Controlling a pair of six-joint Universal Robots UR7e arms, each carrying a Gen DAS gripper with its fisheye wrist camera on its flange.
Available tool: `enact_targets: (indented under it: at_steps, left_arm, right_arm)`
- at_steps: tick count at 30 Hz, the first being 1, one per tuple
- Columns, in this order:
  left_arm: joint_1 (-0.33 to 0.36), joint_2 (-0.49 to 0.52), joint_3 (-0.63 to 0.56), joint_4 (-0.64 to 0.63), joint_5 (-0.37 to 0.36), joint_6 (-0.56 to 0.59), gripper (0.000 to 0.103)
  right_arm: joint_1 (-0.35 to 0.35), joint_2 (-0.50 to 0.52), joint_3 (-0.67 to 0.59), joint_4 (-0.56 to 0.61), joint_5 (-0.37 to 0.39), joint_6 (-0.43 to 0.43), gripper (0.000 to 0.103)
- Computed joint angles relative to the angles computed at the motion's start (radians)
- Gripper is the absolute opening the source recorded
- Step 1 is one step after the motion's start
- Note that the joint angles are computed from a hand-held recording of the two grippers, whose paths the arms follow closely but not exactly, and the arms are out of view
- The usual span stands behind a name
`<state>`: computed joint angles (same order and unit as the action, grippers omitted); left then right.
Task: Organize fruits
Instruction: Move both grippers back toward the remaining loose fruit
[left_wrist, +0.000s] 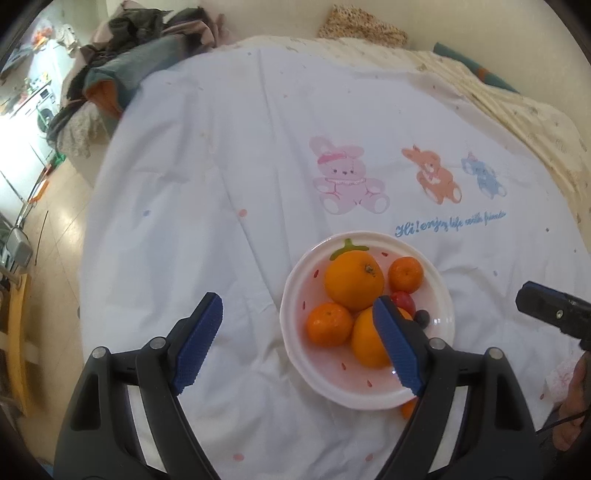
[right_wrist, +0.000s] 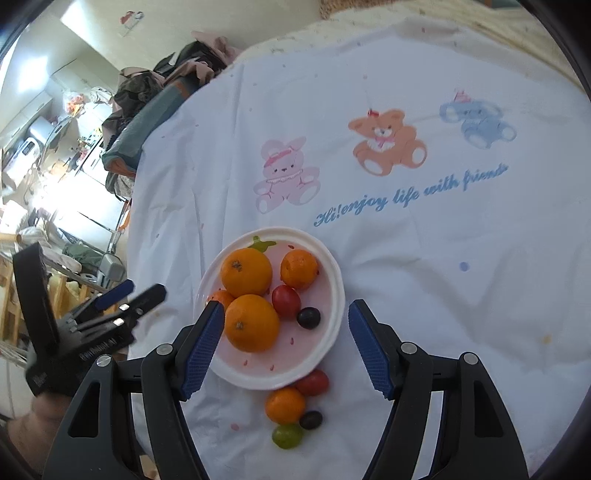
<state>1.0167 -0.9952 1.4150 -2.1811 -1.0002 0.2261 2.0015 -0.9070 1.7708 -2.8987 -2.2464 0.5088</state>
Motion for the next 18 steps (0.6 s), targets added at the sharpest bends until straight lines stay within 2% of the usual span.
enact_targets:
  at_steps: [5,12,14,18]
  left_arm:
    - [-0.025,-0.076,0.096,-0.083,0.014,0.087,0.081]
    - [-0.031,-0.175,0.173,0.028,-0.027,0.073,0.081]
    - [-0.037,-0.201,0.207,0.007,-0.021,0.092,0.081]
    - [-0.051,-0.233,0.256,-0.02,0.003,0.068,0.081]
  right_arm:
    - [0.04,-0.017,0.043,-0.015,-0.048,0.04,0.072]
    - [0.081,-0.051,0.12,-0.028,-0.072,0.127,0.072]
    - [0.084,-0.068,0.155,-0.05,-0.054,0.169,0.072]
    - [0.097,-0.082,0.182,-0.022,-0.089,0.246,0.072]
